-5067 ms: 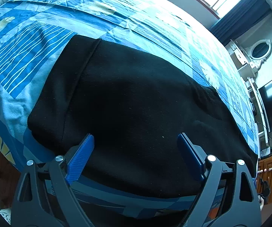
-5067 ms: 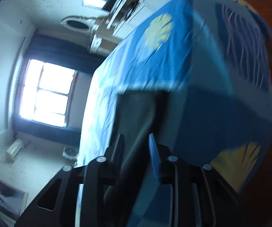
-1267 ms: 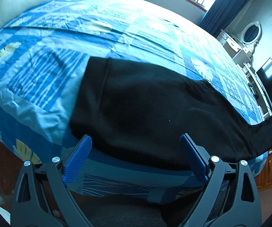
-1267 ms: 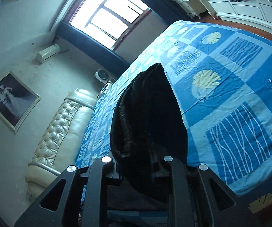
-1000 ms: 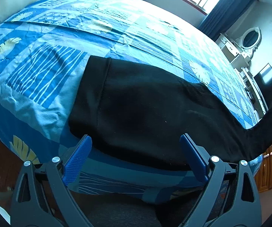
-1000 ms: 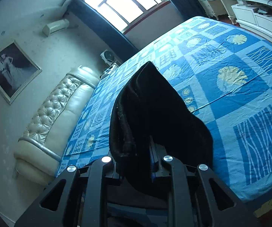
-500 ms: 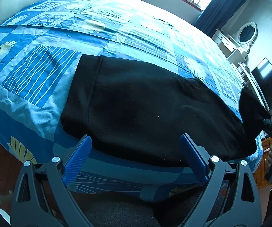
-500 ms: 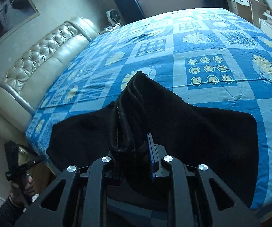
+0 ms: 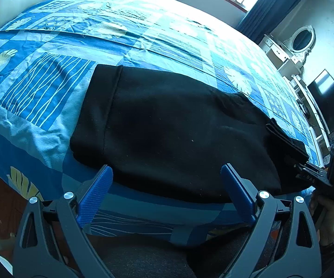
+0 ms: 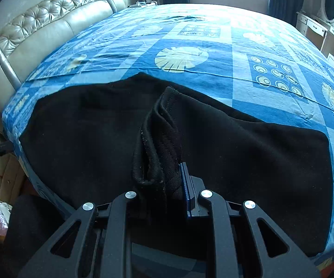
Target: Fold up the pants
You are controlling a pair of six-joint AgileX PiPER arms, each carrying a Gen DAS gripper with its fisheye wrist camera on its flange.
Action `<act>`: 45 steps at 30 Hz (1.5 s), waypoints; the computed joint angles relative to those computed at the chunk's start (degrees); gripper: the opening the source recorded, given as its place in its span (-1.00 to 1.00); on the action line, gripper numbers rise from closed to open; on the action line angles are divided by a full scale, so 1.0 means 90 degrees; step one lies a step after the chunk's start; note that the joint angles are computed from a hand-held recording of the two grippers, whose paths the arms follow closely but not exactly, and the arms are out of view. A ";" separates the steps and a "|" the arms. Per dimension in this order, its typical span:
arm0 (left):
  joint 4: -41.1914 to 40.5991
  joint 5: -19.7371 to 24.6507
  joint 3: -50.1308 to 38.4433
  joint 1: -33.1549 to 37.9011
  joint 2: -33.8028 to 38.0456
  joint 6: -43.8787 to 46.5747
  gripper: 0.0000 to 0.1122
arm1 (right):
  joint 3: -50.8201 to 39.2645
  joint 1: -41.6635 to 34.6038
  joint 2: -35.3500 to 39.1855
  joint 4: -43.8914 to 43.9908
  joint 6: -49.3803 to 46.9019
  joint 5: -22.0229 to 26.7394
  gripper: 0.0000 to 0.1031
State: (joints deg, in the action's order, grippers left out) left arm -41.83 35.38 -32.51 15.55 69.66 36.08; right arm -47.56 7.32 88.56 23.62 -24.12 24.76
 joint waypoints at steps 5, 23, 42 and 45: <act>0.0015 -0.0016 0.0002 -0.0070 0.0020 -0.0011 0.68 | 0.0081 0.0553 0.0008 -0.1256 0.1228 -0.0242 -0.61; 0.0009 -0.0024 0.0006 -0.0149 0.0092 0.0011 0.68 | 0.0132 0.1341 -0.0027 -0.2962 0.3110 -0.0266 -0.45; -0.0016 -0.0027 0.0008 -0.0185 0.0174 0.0038 0.68 | 0.0286 0.1742 -0.0488 -0.3660 0.4013 -0.0124 -0.35; -0.0016 -0.0027 0.0008 -0.0185 0.0174 0.0038 0.68 | 0.0308 0.1770 -0.0551 -0.3818 0.4202 -0.0111 -0.32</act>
State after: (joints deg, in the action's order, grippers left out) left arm -41.98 35.14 -32.43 13.88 71.23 36.42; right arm -44.79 23.26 83.60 -10.75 13.70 23.76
